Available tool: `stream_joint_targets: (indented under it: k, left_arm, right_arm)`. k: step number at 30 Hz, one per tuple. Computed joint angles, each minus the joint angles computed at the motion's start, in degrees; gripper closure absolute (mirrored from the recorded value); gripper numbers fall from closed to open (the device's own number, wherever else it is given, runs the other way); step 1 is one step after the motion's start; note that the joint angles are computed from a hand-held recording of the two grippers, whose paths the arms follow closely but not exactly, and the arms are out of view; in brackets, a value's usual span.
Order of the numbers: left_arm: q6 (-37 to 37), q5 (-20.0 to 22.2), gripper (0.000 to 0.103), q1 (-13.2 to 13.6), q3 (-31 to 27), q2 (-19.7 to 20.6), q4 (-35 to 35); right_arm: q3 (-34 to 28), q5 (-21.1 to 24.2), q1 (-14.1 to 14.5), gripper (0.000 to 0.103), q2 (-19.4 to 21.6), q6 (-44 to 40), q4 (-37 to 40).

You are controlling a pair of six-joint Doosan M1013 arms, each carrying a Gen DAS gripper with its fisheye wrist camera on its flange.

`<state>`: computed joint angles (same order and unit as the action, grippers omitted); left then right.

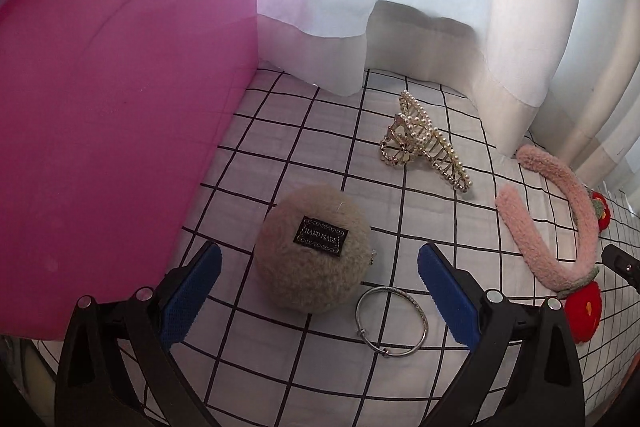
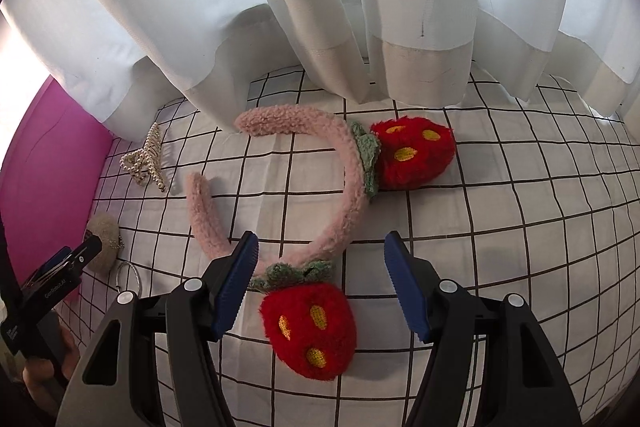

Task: Organize jewelry
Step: 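Move the right tool toward the strawberry headband while the left tool approaches the beige fuzzy ball, then grasp the pink strawberry headband with the right tool while the left tool grasps the beige fuzzy ball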

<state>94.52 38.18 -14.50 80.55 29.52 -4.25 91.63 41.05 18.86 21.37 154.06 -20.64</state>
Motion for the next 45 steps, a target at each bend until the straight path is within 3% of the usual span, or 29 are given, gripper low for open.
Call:
stream_joint_targets:
  k: [25,30,38,39,41,43,45]
  left_arm:
    - [1.72,3.14,0.006,-0.10,-4.00,4.16,-0.96]
    - [2.06,1.96,0.006,-0.42,-3.51,4.15,0.68]
    - [2.41,1.81,0.007,-0.45,-3.50,4.16,0.51]
    - [2.44,1.82,0.009,-0.44,-3.53,4.19,0.45]
    - [2.49,1.27,0.018,-0.41,-3.56,4.23,0.23]
    - [2.76,0.29,0.037,-0.32,-3.02,3.86,-0.41]
    - [2.63,-0.25,0.041,-0.29,-2.52,3.53,-0.36]
  right_arm:
    - [-6.80,9.62,-1.63,0.040,6.71,-2.04,1.65]
    - [-9.07,12.73,-0.92,0.031,8.53,-3.98,-0.87]
    - [-9.41,11.89,-0.35,0.031,9.07,-3.10,-2.29]
    - [-9.40,11.80,-0.26,0.032,9.09,-3.37,-2.13]
    - [-8.91,11.44,0.12,0.046,8.65,-3.37,-2.58]
    - [-8.62,11.92,0.59,0.077,8.26,-2.72,-3.66]
    - [-8.38,11.46,0.59,0.081,8.02,-2.60,-3.31]
